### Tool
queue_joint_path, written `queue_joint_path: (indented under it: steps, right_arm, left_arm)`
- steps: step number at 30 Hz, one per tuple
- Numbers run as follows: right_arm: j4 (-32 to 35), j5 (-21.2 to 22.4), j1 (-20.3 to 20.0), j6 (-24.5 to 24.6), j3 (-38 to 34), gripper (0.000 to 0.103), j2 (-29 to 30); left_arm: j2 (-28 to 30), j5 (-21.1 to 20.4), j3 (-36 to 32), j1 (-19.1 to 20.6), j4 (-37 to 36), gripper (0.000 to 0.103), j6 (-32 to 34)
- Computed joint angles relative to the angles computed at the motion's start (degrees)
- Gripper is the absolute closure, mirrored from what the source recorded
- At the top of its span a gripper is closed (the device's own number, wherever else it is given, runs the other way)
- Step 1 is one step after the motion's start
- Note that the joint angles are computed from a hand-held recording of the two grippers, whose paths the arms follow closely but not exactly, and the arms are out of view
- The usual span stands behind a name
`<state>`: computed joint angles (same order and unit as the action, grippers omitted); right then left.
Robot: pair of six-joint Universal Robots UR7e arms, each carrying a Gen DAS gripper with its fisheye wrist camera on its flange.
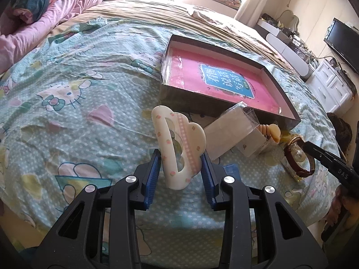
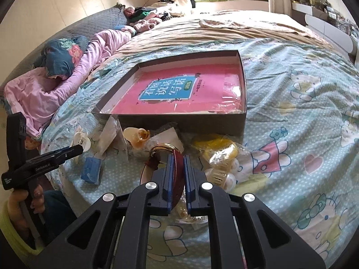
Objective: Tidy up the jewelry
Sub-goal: 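Grasp the brown watch with the right gripper while the left grasps the white claw clip, then place the watch in the box with the right gripper while the left places the claw clip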
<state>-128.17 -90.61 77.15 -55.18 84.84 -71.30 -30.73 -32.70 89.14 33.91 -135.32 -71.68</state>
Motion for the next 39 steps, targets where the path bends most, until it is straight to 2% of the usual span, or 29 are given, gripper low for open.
queue_joint_path:
  steps: [4,10,19,29,35,39]
  right_arm:
    - [-1.6,2.0,0.4,-2.1,-0.1,0.095,-0.4]
    - [-2.3,4.6,0.9,-1.5,-2.6,0.095,0.7]
    - [-3.8,6.9,1.8,0.5,-6.9,0.095,3.8]
    - [-5.7,5.7,3.0,3.0,-11.6,0.095,8.8]
    - [-7.1,4.1,3.5,3.5,-13.6,0.095,11.6]
    - [-7.4,2.4,3.7,4.3,-15.1,0.095,13.7]
  left_arm:
    - [-0.9,2.1,0.2,-0.7,0.9,0.076,-0.7]
    - [-1.3,4.3,-1.1,-0.5,0.8,0.076,0.9]
    - [0.9,5.9,-6.9,1.7,-2.4,0.076,8.7]
    - [5.5,3.6,-15.2,5.3,-6.6,0.076,17.7]
    - [8.3,2.1,-19.8,7.3,-5.4,0.076,21.1]
    - [8.9,0.7,-20.9,8.5,-4.0,0.076,21.1]
